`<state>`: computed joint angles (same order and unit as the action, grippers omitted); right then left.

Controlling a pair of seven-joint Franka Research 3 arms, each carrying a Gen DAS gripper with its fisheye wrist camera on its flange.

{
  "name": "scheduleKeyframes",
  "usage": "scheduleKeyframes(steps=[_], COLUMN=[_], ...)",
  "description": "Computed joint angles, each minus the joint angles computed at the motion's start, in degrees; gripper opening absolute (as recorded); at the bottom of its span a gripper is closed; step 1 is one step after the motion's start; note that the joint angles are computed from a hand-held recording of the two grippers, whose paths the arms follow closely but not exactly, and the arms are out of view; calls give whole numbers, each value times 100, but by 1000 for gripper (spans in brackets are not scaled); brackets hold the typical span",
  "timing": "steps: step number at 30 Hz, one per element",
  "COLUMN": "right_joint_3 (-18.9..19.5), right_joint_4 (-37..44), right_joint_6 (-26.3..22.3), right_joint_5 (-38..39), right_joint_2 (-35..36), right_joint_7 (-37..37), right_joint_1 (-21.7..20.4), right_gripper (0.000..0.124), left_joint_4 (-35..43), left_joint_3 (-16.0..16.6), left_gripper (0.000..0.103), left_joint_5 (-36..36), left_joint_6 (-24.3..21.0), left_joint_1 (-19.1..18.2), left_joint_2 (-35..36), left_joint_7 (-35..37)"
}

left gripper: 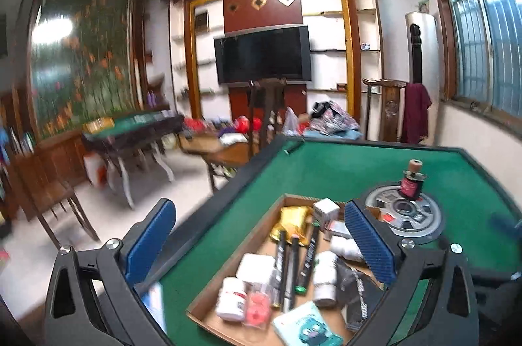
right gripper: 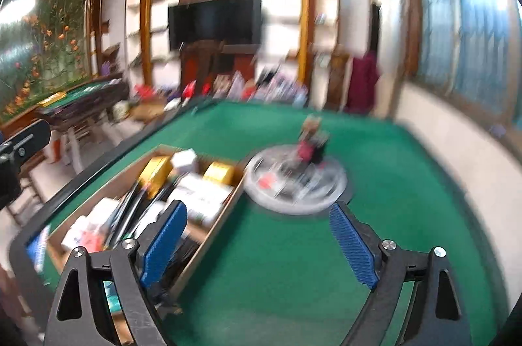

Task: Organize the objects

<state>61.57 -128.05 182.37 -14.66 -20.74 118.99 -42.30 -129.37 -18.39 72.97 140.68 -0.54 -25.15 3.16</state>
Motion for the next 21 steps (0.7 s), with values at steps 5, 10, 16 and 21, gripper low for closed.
scheduleKeyframes(steps=[5, 10, 16, 21], right_joint_3=[516, 567, 927, 788], right_joint_4=[38, 154, 264, 352], right_joint_6=[473, 24, -163, -427], right_joint_5=[338, 321, 121, -192], right_joint_2=[-245, -309, -51, 526], right_joint_7=[66, 165, -237, -403], right_joint_1=[-722, -772, -873, -442], right_gripper=[103, 103, 103, 103], left_joint_4=[-79, -149, -321, -486], left_joint_3=[-146, 81, 301, 262], left_gripper=[103, 103, 103, 103], left_joint_5=[17, -524, -1187, -1505], left_joint_6=[-534, -91, 302, 228], left_joint_1=[-152, -195, -127, 116], left_joint_2=[-111, -98, -89, -180], left_joint_7=[-245, 162, 366, 258])
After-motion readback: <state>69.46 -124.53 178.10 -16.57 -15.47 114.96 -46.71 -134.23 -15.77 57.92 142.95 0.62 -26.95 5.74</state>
